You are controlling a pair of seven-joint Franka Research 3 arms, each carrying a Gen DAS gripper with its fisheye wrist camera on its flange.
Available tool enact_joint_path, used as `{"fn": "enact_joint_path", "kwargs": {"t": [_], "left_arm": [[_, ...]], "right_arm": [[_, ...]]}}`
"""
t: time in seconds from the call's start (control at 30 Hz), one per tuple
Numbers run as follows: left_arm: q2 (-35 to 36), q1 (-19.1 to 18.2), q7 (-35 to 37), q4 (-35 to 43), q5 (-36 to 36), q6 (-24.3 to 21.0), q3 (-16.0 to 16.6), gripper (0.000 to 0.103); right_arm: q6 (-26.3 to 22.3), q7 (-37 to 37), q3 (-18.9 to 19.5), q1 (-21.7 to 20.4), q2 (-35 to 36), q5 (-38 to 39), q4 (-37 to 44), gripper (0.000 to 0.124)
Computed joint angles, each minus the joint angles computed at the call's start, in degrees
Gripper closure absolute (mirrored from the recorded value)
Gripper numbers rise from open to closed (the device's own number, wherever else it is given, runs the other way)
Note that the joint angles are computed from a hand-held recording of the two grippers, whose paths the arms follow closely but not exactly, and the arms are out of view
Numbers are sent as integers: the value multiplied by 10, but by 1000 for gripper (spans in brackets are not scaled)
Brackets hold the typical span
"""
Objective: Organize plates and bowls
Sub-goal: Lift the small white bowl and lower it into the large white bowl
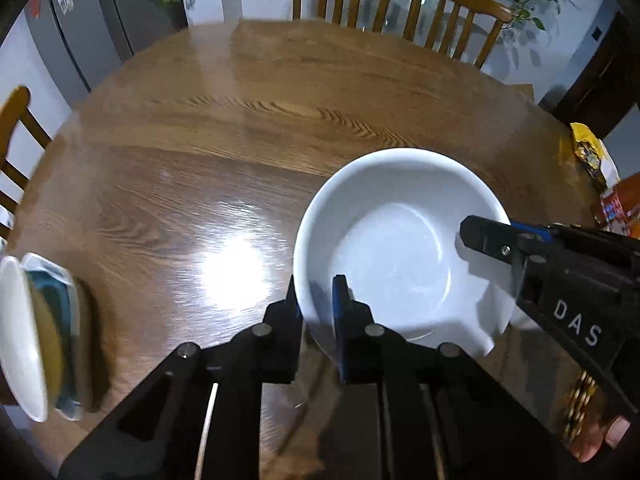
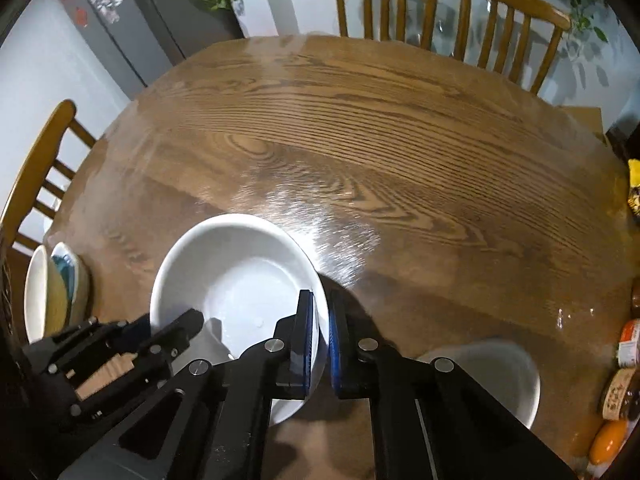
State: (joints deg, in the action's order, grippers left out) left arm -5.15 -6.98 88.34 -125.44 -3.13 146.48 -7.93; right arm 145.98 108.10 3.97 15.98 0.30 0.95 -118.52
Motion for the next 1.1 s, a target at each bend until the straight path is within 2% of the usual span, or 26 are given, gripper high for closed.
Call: {"fn": "enact_joint_path", "kwargs": {"t": [0.23, 0.53, 0.77, 1.1], "left_arm": [[-113, 20, 68, -81, -10, 22, 46, 91], [-181, 75, 98, -112, 0, -3, 110, 89], [-173, 110, 121, -95, 8, -36, 128, 89], [-120, 141, 163, -68, 8, -71, 127, 88]], "right_arm": [[21, 18, 35, 33, -39, -6, -6, 116], [8, 14, 59, 100, 40, -24, 112, 116], [-17, 9, 54, 149, 114, -21, 205, 116], [-63, 14, 40, 177, 184, 11, 273, 116]]}}
